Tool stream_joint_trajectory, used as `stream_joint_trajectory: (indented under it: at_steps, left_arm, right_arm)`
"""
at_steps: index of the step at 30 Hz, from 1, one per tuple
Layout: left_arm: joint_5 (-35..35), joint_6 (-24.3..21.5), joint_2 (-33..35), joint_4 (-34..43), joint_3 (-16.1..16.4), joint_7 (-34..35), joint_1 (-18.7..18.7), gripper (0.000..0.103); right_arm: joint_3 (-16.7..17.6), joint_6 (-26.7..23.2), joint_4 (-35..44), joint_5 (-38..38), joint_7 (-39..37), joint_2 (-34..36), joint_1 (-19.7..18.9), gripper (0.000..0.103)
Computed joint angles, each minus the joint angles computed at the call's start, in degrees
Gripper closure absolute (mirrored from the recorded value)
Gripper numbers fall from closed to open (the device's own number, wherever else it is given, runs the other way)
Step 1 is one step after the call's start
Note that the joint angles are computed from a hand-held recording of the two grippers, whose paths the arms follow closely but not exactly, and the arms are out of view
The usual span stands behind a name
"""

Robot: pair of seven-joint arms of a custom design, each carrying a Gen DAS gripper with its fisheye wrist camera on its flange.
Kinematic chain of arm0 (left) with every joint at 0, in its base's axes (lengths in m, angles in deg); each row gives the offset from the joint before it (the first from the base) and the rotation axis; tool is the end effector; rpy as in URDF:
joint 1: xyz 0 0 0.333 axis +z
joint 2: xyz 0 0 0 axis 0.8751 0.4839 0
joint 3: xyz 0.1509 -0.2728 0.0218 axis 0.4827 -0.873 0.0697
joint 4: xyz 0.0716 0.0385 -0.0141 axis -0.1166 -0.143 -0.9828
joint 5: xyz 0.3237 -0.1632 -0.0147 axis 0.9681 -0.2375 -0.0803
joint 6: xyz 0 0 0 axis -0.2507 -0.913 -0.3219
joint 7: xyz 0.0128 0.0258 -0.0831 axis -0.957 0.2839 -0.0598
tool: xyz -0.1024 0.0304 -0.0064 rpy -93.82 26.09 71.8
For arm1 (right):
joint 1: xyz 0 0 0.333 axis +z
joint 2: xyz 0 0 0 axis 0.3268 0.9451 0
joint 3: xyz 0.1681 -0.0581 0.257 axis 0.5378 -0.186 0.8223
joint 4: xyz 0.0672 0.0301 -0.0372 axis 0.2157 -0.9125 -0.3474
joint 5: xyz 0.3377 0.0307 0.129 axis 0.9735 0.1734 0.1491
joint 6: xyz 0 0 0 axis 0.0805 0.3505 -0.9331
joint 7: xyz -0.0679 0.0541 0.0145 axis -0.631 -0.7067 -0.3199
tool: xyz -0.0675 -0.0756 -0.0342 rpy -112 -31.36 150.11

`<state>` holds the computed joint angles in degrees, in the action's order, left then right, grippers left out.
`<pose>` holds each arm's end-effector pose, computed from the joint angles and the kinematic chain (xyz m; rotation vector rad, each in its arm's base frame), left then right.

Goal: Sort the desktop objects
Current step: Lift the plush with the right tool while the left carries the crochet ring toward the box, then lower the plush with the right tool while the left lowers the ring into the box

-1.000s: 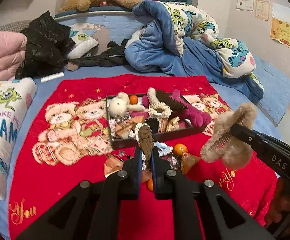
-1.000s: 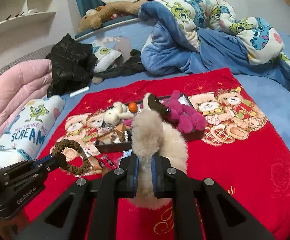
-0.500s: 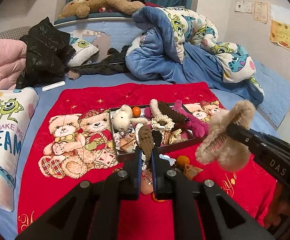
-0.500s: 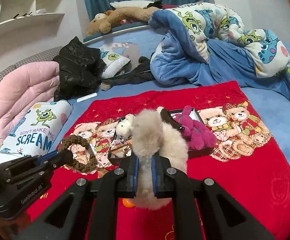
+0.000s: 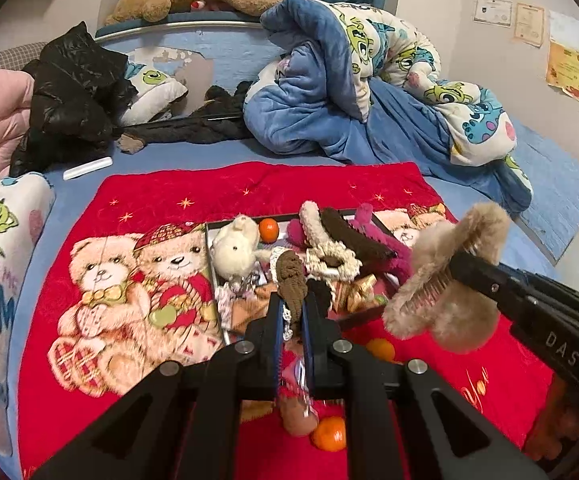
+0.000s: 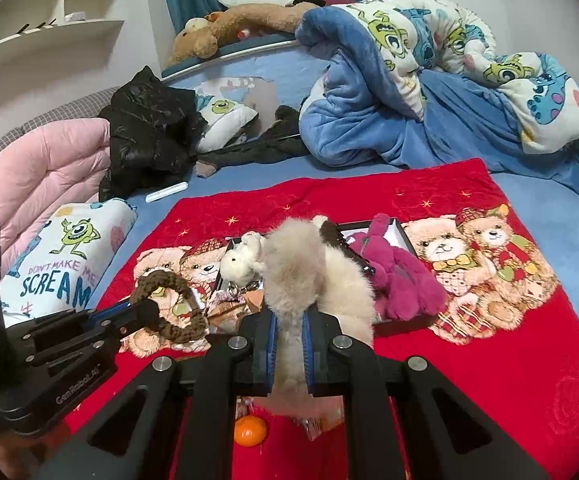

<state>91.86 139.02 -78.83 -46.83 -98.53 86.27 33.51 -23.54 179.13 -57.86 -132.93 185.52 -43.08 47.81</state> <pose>0.4340 -0.4417 0.6294 -1.5542 2.0237 -1.0907 0.3862 0.3714 0.6340 -1.5662 1.6628 -0.6745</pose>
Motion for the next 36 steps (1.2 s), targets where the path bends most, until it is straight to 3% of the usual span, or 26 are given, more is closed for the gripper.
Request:
stream_joint_trajectory:
  at_steps: [12,18,24,28,36]
  left_arm:
    - [1.85,-1.11,14.59,15.57,2.87,4.59,-1.96,0.094]
    - [0.93,-1.14,22.18,23.98,4.78,5.05,-3.15,0.094]
    - [-1.04,-3.95,29.52,33.47,5.79,9.4,-4.88,0.094]
    - [-1.88,-4.27,31.42,35.32,6.81,10.22,-5.67,0.094]
    - [-1.59,-2.66,30.43,31.83,7.47,9.19,-5.31,0.094]
  right_arm:
    - [-4.09,7.49,8.62,-2.0,-3.3,11.95,-0.74,0.092]
    - [-6.57,10.59,14.13,0.19,-8.01,18.55,-0.63,0.092]
    - [-8.25,12.34,16.61,3.13,-11.52,22.43,-0.76,0.092]
    - [-8.9,13.02,17.24,4.69,-13.11,23.91,-0.92,0.092]
    - [-9.23,14.29,18.86,7.43,-15.62,26.3,-0.62,0.091]
